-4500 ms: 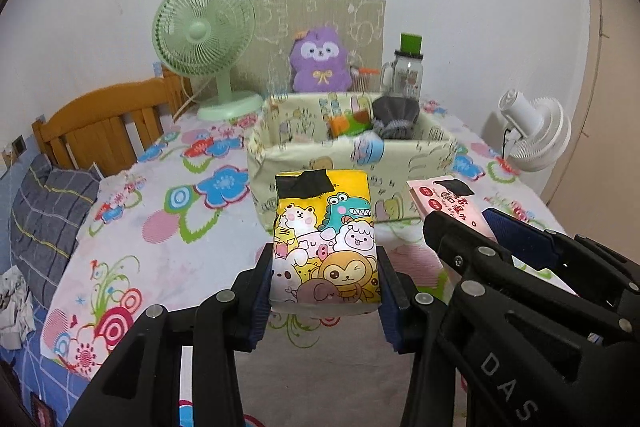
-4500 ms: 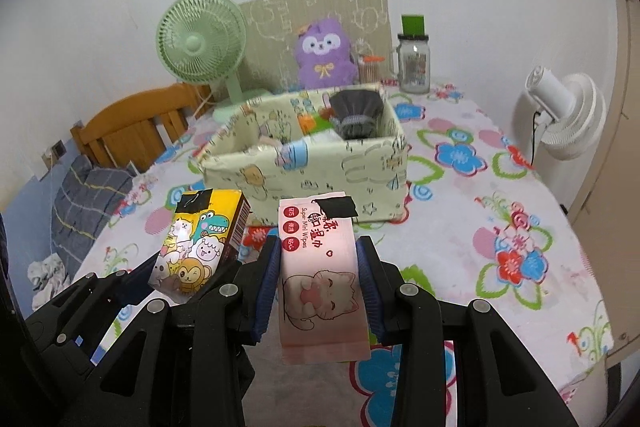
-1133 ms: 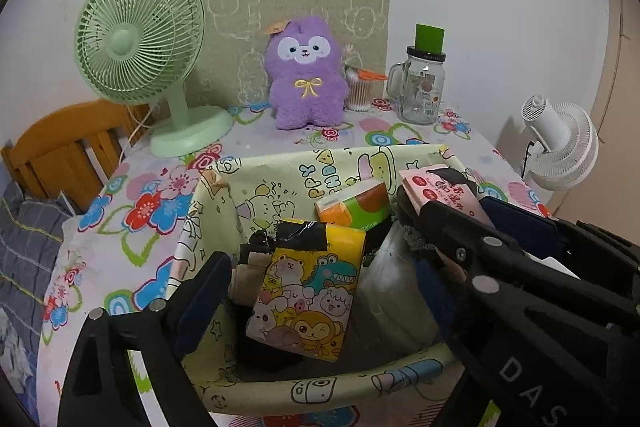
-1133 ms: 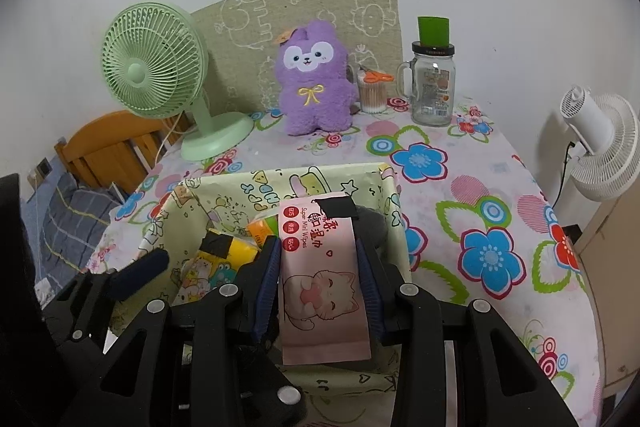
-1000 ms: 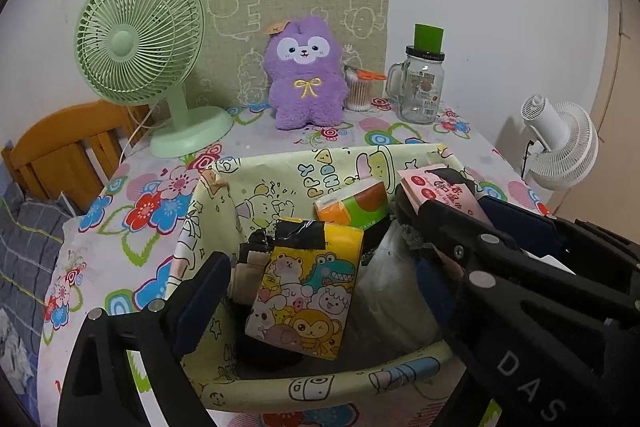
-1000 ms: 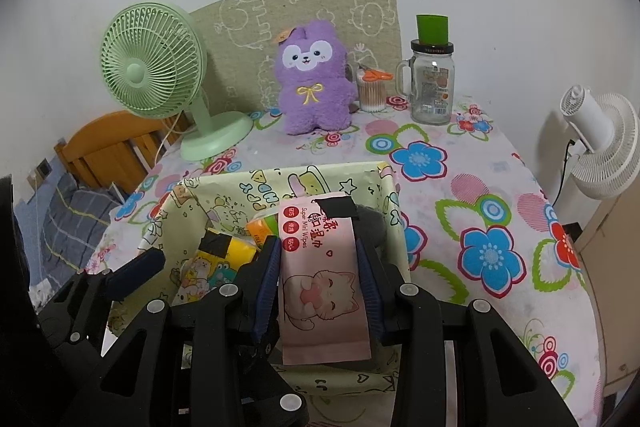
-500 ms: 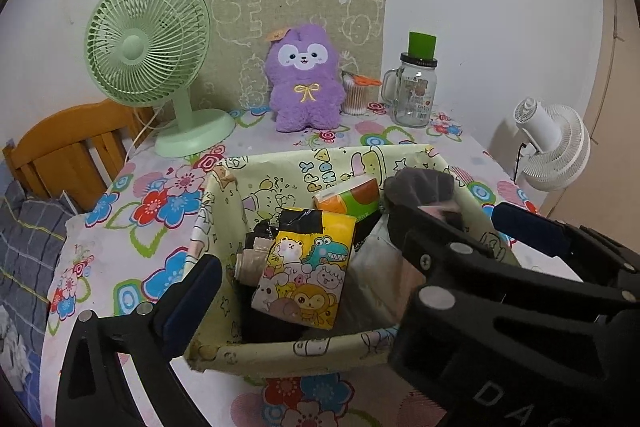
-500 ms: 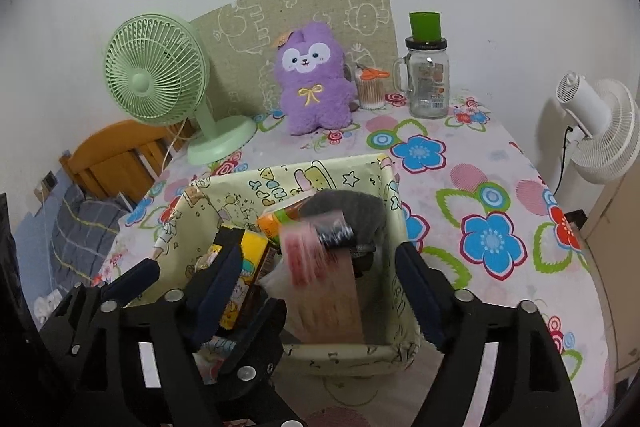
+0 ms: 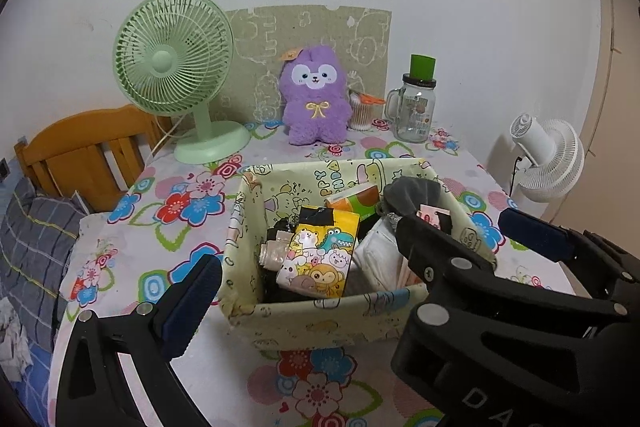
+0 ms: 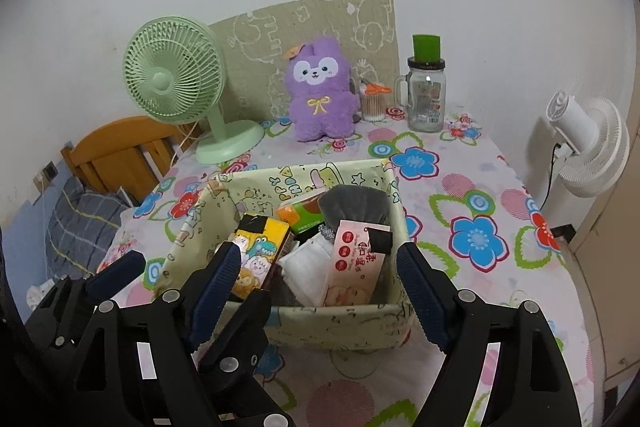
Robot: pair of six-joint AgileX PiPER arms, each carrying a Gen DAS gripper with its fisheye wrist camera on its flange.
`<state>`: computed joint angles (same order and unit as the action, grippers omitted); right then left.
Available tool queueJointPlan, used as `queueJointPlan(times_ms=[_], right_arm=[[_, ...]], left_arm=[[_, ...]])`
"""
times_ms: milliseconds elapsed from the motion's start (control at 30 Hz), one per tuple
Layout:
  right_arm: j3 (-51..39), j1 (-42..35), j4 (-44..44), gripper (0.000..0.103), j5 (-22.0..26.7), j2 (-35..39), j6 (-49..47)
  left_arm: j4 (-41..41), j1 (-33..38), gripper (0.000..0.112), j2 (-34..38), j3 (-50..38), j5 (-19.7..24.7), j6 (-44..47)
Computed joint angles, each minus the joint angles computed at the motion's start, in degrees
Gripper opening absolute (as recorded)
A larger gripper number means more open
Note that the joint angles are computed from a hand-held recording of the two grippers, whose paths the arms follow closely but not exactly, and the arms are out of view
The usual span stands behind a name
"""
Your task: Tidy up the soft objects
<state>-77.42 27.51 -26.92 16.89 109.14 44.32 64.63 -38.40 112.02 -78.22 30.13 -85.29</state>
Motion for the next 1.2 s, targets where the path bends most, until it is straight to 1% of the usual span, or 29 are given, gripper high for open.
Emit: queueJointPlan(times_ms=[33,100,233,300,500,733,900,1100,1200], right_arm=[[0.68,0.45,-3.40,0.083,0.23,-0.66,3.17],[1.75,1.12,-7.45,0.083,0.95,-1.89,6.77],[4.14,2.07,-13.18,0.083,1.81,-4.44,12.56],[5.90,2.65,-17.24,0.088,2.20,-6.11,16.72],[10.64,4.63,-26.21,0.090,3.59,-10.59,26.05],[15.39,6.97,-32.90,0.093,5.69,-15.39,33.39],[19.23,8.17,-37.34,0.094,7.16,-19.27,38.76],[23.75,9.26,-42.25,0.095,9.71,-23.96,44.53],[26.02,9.59,-44.36,0.097,11.20,-26.58,46.89]], left_arm=[[1.04,-0.51,0.103,-0.61,0.64,0.60,-1.05],[2.37,-1.19,0.103,-1.71,1.85,1.06,-2.43],[4.76,-2.51,0.103,-3.99,4.44,2.05,-5.71],[5.64,-3.02,0.103,-4.96,5.56,2.66,-6.95],[9.08,-5.10,0.103,-8.74,10.29,4.46,-11.79],[12.36,-7.78,0.103,-12.93,15.58,6.92,-16.41],[13.05,-9.49,0.103,-15.70,18.67,8.98,-18.78],[14.97,-12.87,0.103,-19.34,22.18,12.97,-21.98],[15.88,-14.00,0.103,-20.71,23.53,14.07,-23.18]])
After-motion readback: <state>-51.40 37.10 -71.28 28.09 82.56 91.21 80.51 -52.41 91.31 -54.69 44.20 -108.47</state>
